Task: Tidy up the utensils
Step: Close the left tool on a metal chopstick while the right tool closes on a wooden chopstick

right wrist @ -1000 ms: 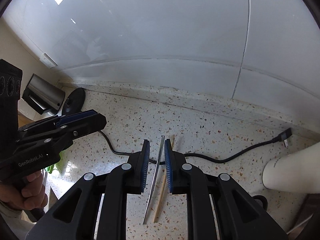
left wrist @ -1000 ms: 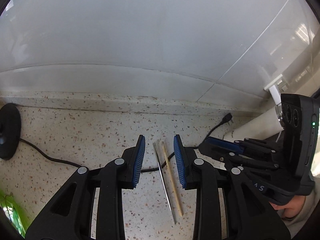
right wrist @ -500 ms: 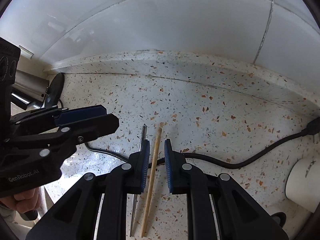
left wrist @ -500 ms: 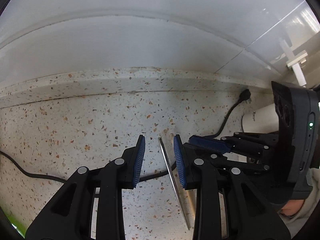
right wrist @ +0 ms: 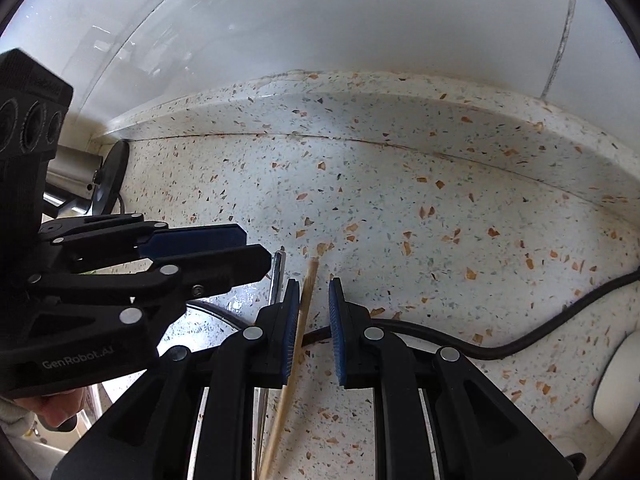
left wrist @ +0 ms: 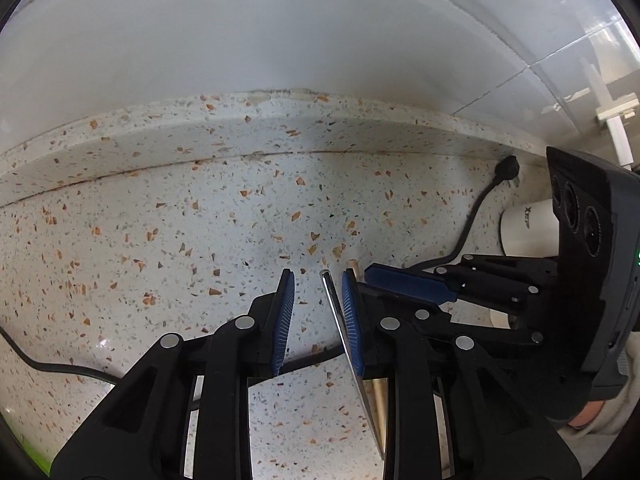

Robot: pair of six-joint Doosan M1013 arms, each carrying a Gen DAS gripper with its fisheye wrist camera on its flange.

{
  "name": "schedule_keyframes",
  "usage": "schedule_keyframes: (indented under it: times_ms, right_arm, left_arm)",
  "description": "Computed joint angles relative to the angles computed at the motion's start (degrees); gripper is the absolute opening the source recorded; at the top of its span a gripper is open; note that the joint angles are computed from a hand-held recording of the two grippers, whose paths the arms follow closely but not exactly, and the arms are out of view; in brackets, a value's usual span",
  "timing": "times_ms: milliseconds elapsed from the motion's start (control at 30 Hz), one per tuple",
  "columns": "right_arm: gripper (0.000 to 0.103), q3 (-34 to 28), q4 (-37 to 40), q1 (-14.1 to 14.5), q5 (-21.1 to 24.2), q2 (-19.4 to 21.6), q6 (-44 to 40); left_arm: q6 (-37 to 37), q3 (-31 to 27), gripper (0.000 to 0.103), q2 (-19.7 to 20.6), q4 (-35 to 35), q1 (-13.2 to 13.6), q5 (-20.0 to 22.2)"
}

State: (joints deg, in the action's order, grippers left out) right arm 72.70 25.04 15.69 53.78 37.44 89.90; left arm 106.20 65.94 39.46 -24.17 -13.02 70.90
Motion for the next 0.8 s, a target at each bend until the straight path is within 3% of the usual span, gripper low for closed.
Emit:
schedule_keyframes:
  times_ms: [433, 633, 800]
  right_arm:
    - [0.012, -1.2, 1.0, -0.4, 1.1, 0.8, -1.0]
    - [0.012, -1.9, 0.9, -0.3, 1.4, 1.2, -1.3]
    - [0.006, -2.2, 0.9, -0.3, 1.8, 1.4, -1.1]
  left_arm:
    - [0.8, -4.8, 0.018, 3.3, -0.5, -0.3, 5.5]
    - [-0.5, -5.9, 0.008, 4.4, -1.0, -0.4, 7.9]
    - [-1.1, -6.7, 0.006, 5.0, -0.8, -0.7, 9.0]
